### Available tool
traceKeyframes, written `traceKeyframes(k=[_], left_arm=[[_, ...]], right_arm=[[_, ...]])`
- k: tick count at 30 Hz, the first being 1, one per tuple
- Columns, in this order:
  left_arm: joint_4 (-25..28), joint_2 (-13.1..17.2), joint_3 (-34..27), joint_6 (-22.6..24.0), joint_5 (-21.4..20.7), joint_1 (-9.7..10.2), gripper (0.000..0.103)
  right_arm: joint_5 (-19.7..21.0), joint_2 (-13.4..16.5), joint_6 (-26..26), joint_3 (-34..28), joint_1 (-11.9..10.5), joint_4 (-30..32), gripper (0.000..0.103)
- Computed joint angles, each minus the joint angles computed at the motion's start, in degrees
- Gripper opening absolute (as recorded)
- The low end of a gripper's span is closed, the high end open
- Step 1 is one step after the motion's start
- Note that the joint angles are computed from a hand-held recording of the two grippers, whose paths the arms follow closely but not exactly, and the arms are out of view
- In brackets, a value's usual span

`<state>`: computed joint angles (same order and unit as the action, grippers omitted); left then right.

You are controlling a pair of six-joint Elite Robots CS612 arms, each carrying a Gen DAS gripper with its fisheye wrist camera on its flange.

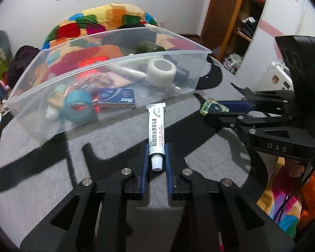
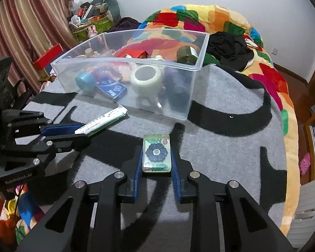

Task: Organize objects
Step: 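Carry the green packet into the clear box with the right tool while the left drops the toothpaste in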

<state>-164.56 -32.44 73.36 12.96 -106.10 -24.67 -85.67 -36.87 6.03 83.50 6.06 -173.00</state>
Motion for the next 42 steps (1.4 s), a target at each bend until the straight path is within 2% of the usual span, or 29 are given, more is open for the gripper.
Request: traceKeyframes(k=[3,7,12,27,32,35,42], left_arm=[[-4.25,-0.61,2.03,-1.51,2.16,-0.27,0.014],[-9.70,-1.53,4.21,-2.76,1.58,-0.07,0.014],[-15.81,-2.71,6.16,-3.15,3.08,-0.07,0.014],[-21.38,-2.98,2.97,-9.92,2.41,1.86,0.014],[-21.83,-2.11,0.52,-12.11,2.96,2.29,0.014],[-20.36,-1.03,-1.74,-13.63,3.39,2.52,0.014],[-10.95,2.77,-9.08,-15.98,4.06,2.83,0.014]], right_arm=[[-0.28,-0.32,-0.15,0.63,0.39,-1.28,0.022],[-0.07,-0.69,0.50,0.88,0.66,-2.93,0.022],[0.56,-1.14,1.45,0.79,0.92,-5.27,0.022],[0.51,-1.59,2.92,-1.67,1.49,-10.54,0.022],[-0.53,-0.86,3.15,-3.97,1.57,-10.50,0.022],[-1.33,-0.10,3.14,-5.95,1.67,-8.77,0.022],[-1.12,3.15,3.36,-12.57,1.40,-0.34,0.022]])
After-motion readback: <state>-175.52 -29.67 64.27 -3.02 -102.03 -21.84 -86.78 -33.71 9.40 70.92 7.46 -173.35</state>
